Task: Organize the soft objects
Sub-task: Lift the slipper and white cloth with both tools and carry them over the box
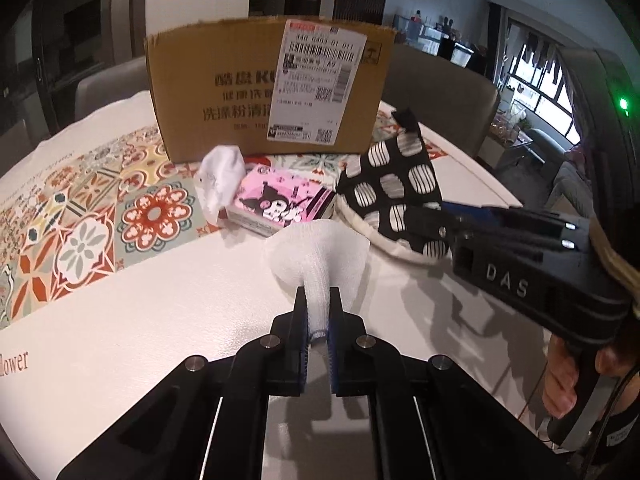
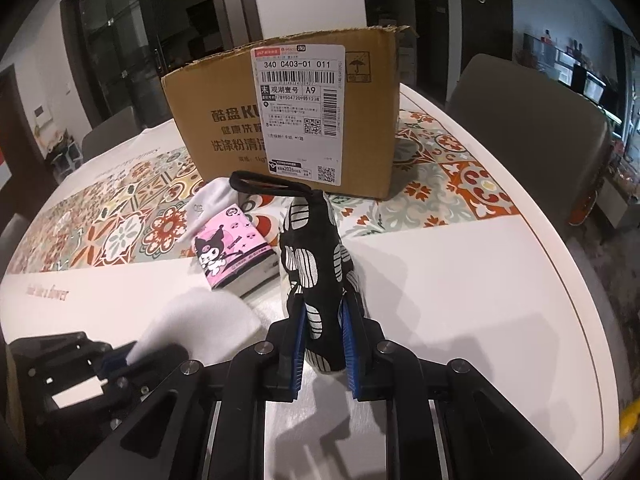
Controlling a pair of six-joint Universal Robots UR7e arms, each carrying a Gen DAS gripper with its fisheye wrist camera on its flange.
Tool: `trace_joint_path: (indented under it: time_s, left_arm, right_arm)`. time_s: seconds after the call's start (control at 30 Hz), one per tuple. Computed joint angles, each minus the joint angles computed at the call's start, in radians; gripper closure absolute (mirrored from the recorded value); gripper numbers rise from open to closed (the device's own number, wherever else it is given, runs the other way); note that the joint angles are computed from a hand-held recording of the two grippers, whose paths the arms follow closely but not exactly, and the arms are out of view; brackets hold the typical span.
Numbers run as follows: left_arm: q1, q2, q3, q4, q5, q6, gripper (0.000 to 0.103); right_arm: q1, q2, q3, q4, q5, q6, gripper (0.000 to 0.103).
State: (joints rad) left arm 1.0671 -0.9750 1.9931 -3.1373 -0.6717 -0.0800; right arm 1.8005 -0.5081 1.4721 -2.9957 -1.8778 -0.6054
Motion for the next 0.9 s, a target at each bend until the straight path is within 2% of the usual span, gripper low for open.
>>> trace_joint_path:
  time_s: [0.37, 0.67, 0.9]
  left_arm:
    - [-0.046, -0.012, 0.032, -0.14, 0.042, 0.092, 0.094]
    - [-0.074, -0.035, 0.05, -0.236, 0.082, 0.177, 0.094]
    - [-0.081, -0.06, 0.051, -0.296, 0.073, 0.247, 0.094]
  right_arm:
    - [0.013, -0.068, 0.117, -0.103, -0.004, 0.046, 0.085]
    - [0.046, -0.085, 0.152, -0.174, -0.017, 0.048, 0.085]
    - [0.072, -0.089, 0.159, -0.212, -0.018, 0.047, 0.085]
